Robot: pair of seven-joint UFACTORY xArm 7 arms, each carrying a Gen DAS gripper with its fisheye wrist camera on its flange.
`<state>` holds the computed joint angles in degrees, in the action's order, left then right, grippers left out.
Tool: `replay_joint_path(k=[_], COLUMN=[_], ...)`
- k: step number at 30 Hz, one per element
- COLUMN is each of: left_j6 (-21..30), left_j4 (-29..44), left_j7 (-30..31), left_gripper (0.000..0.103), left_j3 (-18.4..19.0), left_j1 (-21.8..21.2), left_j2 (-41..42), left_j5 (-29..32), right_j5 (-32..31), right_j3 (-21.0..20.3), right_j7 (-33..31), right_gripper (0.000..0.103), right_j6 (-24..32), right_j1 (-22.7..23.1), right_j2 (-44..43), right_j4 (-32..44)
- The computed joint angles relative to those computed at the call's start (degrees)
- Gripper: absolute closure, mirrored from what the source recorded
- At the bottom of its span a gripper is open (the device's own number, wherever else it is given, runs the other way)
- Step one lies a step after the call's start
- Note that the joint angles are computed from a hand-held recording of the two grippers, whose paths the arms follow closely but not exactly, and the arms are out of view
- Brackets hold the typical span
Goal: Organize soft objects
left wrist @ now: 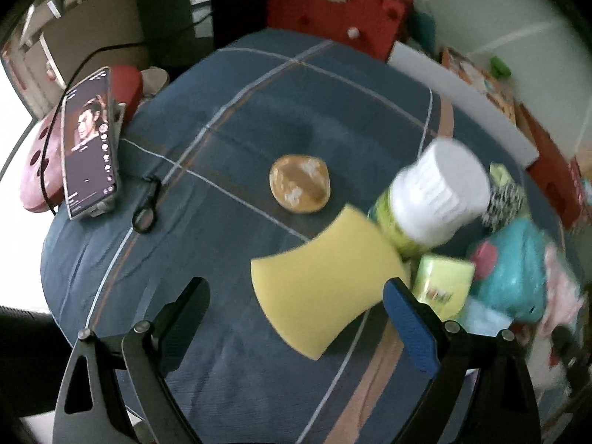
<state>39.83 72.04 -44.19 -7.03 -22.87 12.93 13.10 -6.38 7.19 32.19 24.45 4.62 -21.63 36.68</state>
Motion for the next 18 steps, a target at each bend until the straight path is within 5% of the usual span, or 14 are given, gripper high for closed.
replay_joint_path(k=[14,18], left_j6=[4.6,4.4], left_j4=[5.0,5.6], left_j7=[4.1,3.9], left_gripper=[0.008,0.008], left_j3=[0.4,0.5], left_j1=[-1.9,-1.5], left_j2=[6.3,7.6], left_j5=[-1.1,-2.2], right_j5=[0.4,1.4], right_j3=[-0.5,-0.7], right_j7=[-1.2,-1.8], right_gripper=[0.007,0.015], right_j6=[-5.5,-6.7], right_j1=[0.5,1.0], right_j2=[2.6,3.2], right_j4=[0.0,-0.2])
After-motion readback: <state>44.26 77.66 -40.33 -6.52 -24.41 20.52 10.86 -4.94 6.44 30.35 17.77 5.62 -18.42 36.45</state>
